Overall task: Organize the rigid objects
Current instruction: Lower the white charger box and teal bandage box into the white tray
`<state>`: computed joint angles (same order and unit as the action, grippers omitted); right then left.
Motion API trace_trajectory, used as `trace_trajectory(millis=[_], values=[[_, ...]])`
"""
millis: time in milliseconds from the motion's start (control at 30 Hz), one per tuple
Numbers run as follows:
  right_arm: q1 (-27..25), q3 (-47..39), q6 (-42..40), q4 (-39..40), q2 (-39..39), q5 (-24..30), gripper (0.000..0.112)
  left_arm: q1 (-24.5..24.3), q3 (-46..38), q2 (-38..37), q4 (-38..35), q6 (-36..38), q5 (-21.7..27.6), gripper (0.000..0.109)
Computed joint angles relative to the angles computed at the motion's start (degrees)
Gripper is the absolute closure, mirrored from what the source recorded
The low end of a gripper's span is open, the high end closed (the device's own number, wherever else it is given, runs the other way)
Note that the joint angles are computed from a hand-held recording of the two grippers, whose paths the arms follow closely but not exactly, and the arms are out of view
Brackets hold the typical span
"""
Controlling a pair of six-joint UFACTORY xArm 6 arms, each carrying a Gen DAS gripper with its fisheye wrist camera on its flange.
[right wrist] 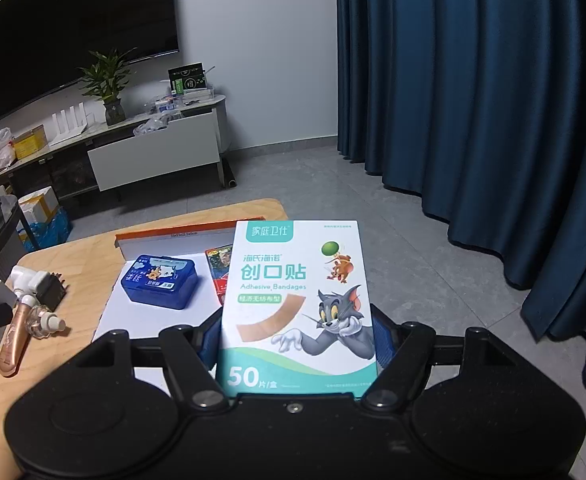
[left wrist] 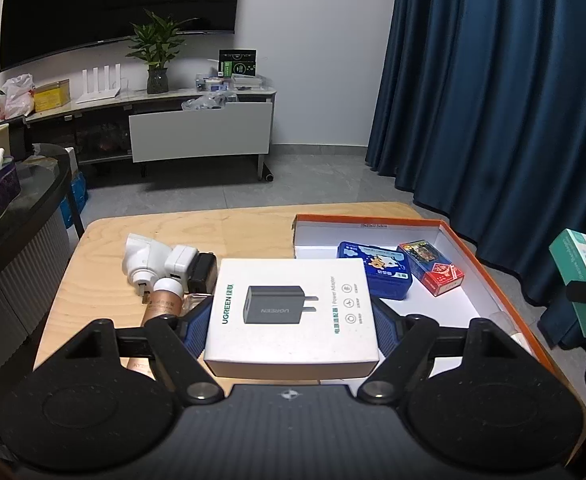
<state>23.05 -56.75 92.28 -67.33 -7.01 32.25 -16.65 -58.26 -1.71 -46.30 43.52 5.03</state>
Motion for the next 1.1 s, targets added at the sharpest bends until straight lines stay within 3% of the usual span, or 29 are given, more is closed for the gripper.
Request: trace_trajectory(millis=[200, 500, 733, 1100], values=[[-0.2, -2.9, -2.4, 1.6, 3.5, -3.9, 0.029, -0.5, -1.1, 1.0, -1.0, 1.3, 1.8, 0.030], [-1.1, -11.7, -12.1, 9.5, 13.3, -9.3, 0.028, -1.9, -4.7, 4.9, 2.0, -1.3, 3.6, 0.030], [-1.4, -15.8, -17.7, 14.8, 17.8, -9.0, 0.028, -3.0, -5.3, 6.3, 6.0, -4.7, 3.4, 0.030], [-1.2, -19.3, -20.2, 16.9, 20.4, -6.7, 0.028, -3.1, -6.7, 7.7, 10.6, -9.2, 3.7, 0.030]])
